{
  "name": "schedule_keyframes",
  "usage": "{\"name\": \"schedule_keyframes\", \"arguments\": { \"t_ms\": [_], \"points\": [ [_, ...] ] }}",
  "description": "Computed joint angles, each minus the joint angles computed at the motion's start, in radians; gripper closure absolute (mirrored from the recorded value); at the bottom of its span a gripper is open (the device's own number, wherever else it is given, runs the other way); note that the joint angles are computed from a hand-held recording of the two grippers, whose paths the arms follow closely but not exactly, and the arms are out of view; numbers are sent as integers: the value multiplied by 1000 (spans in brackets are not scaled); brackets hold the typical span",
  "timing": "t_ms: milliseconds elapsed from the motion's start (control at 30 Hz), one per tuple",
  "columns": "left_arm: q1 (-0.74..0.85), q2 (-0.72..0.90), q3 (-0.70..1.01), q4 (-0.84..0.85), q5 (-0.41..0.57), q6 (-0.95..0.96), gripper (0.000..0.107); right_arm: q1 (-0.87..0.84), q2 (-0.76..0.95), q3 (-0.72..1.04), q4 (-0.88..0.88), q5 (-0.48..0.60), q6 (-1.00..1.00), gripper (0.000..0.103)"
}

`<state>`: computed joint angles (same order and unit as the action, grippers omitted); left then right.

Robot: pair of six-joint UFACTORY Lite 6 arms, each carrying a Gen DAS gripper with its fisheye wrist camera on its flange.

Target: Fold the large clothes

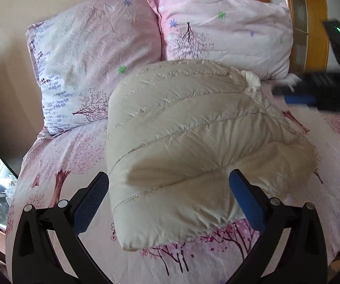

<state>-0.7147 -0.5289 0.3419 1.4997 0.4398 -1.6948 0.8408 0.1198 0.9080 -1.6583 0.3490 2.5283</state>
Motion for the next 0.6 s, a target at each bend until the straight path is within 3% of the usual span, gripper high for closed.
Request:
{"name": "schedule_keyframes", "arguments": {
  "t_ms": [133, 267, 367, 467, 567, 600],
  "points": [
    [-32, -19, -9, -43, 26, 2, 5, 152, -31, -79, 57, 101, -24, 58],
    [-31, 17, -10, -42, 23, -43, 5, 136, 77, -58, 57, 58, 23, 60],
    [-21, 12, -28, -35, 7, -79, 5, 115, 139, -56, -53, 25, 152, 60],
    [-47, 2, -38, -73, 47, -70, 5, 134, 127, -43, 56, 45, 31, 58],
    [-88, -40, -65, -114, 95, -64, 5, 219, 77, -56, 171, 158, -67, 39],
    [-95, -67, -83, -131, 99, -60, 5, 266, 68, -51, 227, 227, -102, 25]
  ]
}}
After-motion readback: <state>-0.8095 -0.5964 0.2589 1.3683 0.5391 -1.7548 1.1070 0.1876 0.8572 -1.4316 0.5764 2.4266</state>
